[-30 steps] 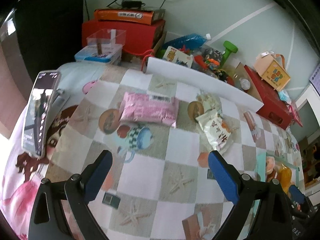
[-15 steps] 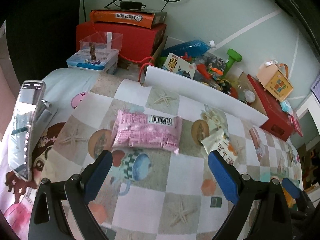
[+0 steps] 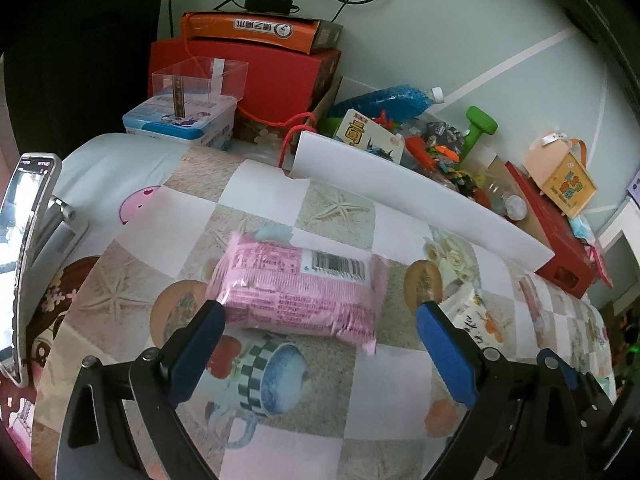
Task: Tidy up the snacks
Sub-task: 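Move both grippers back to the pink wafer bag and white bag, then close the left gripper on the pink wafer bag while the right grips the white bag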
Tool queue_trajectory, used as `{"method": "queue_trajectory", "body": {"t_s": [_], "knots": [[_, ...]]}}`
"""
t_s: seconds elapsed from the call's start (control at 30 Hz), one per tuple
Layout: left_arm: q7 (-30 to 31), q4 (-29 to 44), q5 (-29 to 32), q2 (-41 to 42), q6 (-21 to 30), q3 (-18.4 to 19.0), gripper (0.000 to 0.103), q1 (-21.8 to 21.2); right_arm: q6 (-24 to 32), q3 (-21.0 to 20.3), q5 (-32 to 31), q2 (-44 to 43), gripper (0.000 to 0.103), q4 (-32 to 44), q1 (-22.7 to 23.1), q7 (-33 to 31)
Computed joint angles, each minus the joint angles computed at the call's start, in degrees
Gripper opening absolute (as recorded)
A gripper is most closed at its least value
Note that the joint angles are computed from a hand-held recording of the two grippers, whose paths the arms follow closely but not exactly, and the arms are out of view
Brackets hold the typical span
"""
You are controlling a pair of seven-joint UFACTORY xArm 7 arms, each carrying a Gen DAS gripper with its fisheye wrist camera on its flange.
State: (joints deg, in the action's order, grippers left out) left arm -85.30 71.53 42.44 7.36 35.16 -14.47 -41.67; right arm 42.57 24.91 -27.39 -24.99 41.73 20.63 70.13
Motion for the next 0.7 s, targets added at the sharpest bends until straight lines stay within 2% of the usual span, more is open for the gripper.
{"method": "queue_trajectory", "body": {"t_s": [0.13,0.43,0.7], "knots": [[-0.24,-0.21,-1.12,0.94,-1.43,0.28,0.097,0.26,-2.49,-0.55,-0.38,1.97,0.103,-0.77,-0.14,0.30],[0.88,2.63,-1.51,3.38,-2.62,1.35,0.097,-0.84,-4.00,-1.15,-0.88,2.63,0.103,-1.41,0.36,0.37],[2.11,7.57,-2.66,6.94,2.93,3.38,0.096,-2.64,-4.35,-0.90,-1.48,2.96,0.103,-1.21,-0.15,0.99]]}}
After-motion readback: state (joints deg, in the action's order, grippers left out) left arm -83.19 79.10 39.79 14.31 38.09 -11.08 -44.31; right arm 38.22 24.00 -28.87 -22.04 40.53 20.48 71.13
